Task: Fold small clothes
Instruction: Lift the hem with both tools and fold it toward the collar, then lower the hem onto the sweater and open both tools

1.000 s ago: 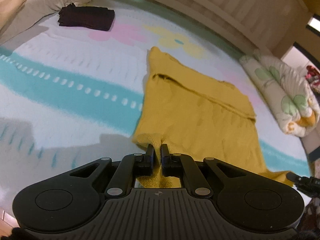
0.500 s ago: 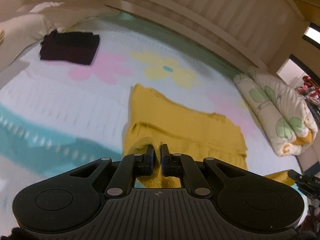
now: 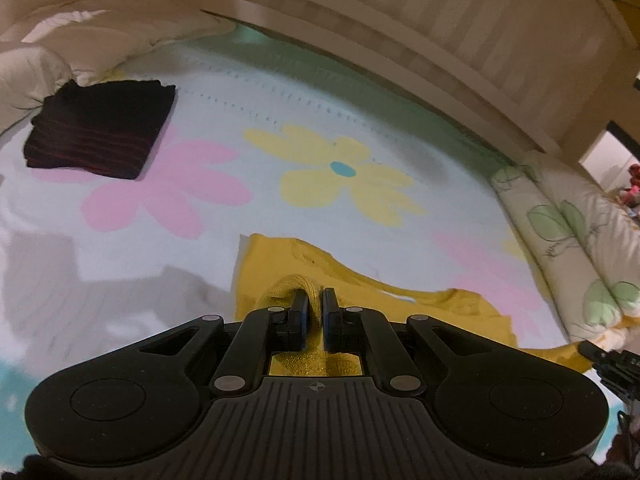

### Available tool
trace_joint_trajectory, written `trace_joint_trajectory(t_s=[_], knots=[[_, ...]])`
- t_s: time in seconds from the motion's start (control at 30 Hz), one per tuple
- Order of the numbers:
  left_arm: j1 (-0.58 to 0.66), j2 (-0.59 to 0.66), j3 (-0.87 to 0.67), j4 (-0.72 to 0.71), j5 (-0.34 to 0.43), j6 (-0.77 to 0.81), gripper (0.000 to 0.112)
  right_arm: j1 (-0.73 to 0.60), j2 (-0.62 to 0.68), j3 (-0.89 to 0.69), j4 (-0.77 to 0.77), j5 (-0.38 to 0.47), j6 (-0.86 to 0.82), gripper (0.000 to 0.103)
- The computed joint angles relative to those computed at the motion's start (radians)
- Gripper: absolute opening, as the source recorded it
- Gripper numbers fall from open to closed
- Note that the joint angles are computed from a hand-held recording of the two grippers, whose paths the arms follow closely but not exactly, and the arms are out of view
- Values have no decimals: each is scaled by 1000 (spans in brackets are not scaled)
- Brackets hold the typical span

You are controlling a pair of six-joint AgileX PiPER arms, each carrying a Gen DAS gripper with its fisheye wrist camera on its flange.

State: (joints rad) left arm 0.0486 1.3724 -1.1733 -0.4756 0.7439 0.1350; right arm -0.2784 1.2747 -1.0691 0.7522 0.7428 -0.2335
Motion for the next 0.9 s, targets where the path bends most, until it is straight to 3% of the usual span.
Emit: trace_joint_trajectory(t_s=[0.2,0.37,0.43,0.53,0.6,0.63,0.67,0.73,0.9], knots=[[-37,129,-22,43,-99,-80,6,36,151,-5,16,-106,-26,17],[-43,200,-28,57,-161,-123,9,56,236,-25,2,-146,-39,19],[-37,206,-5,26,-211,-110,9,70,251,-30,-21,-168,-39,26],[10,236,-1,-161,-182,32,10,84,253,-20,-34,-209,-46,33],[11,236,-1,-146,-170,19,10,94,244,-7,-39,-234,-52,60],[8,225,5,-129,-173,22,12,98,241,-4,-36,-244,-64,64],[3,219,5,-117,-176,29,22,103,235,2,-31,-256,-81,67],[-7,185,17,-94,-178,56,29,114,215,6,-56,-272,-105,67],[-46,65,119,-63,-190,156,30,139,130,66,-79,-293,-247,78]])
